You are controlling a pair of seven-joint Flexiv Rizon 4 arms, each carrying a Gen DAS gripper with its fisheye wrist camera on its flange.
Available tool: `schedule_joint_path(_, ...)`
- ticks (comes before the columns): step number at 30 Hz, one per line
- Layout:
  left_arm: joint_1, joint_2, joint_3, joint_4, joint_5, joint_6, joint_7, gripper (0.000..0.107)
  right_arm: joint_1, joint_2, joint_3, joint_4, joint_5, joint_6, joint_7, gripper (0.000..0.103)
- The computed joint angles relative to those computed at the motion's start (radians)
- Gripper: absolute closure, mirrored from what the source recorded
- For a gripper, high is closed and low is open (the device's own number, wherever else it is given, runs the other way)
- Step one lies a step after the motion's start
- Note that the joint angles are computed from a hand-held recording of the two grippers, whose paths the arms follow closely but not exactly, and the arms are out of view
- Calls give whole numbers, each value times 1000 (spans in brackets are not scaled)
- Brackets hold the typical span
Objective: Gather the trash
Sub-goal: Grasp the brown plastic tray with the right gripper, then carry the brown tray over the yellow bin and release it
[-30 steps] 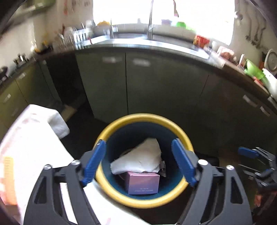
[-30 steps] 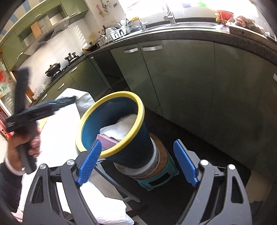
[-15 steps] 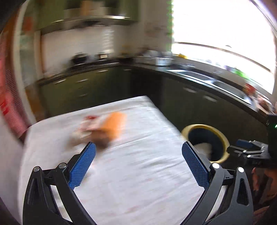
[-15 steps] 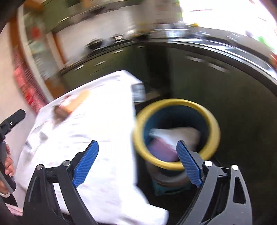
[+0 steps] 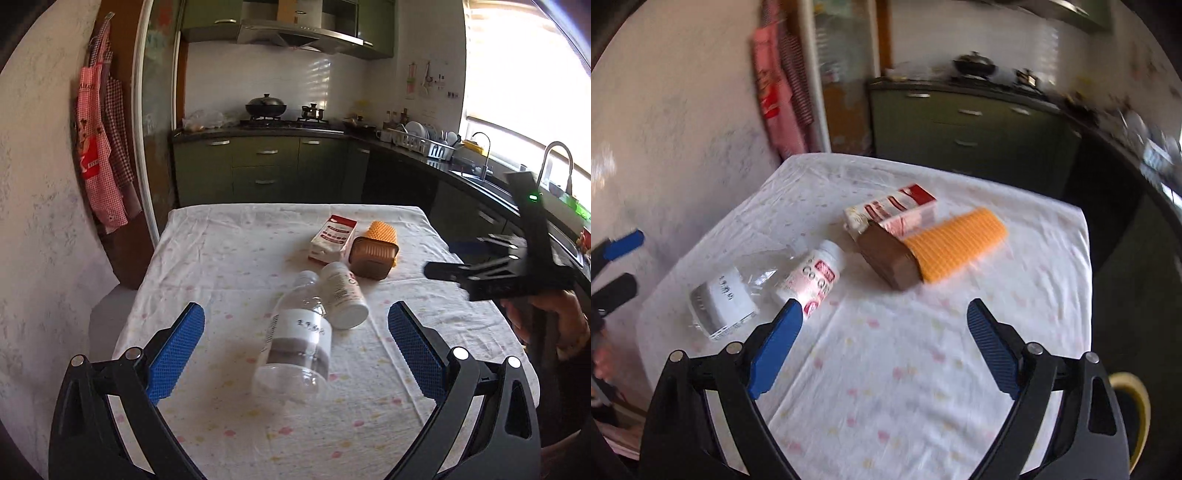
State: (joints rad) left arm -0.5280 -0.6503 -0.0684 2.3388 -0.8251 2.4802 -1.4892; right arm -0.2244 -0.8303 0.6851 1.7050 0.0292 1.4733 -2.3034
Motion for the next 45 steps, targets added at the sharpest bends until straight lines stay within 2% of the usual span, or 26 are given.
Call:
schedule_joint_path(3, 26, 3, 0, 19, 37, -6, -29, 9, 99, -28, -79, -53, -67, 1, -17, 22)
schedule_joint_path(8, 40, -3, 7, 17, 76, -24, -47, 9, 198, -74, -174, -140, -128, -44, -12, 30)
schedule_joint_path(12, 45, -8, 11, 8, 95, -41, -52, 9, 249, -93, -227, -187, -142, -98, -7, 50)
schedule_joint_path(14, 51, -11, 11, 5, 110, -51, -60, 9, 253, -99, -225, -200, -136, -125, -23, 53)
schedule_joint_path(15, 53, -12, 12, 2, 117, -56, -63, 9, 256, -103, -226, -208, -132, -136, -33, 59)
schedule_joint_path(16, 54, -13, 14, -1, 120, -61, -63, 9, 263, -103, -233, -210, -128, -138, -39, 69)
schedule_joint_path(18, 51, -16, 19, -8, 123, -67, -61, 9, 267, -103, -237, -215, -113, -141, -47, 79)
schedule_joint_path(20, 48, -19, 22, -11, 124, -69, -62, 9, 248, -101, -211, -220, -85, -151, -60, 80)
schedule_joint_path(25, 54, -21, 23, -12, 142, -74, -75, 9, 148, -87, -85, -246, 38, -281, -130, 81)
schedule_joint_path(30, 40, -20, 28, -16, 135, -73, -66, 9, 24, -74, 43, -304, 205, -533, -169, 81)
schedule_joint_path(34, 23, -19, 28, -21, 117, -74, -47, 9, -49, -47, 86, -323, 327, -680, -184, 81)
schedule_joint_path(36, 20, -18, 26, -25, 115, -78, -39, 9, -67, -10, 81, -294, 375, -684, -200, 81)
schedule_joint_path(42, 5, -20, 21, -45, 116, -88, -8, 9, -160, 136, 45, -169, 539, -601, -304, 81)
schedule_joint_path(45, 2, -26, 15, -63, 125, -100, 4, 9, -177, 192, -13, -114, 614, -486, -343, 80)
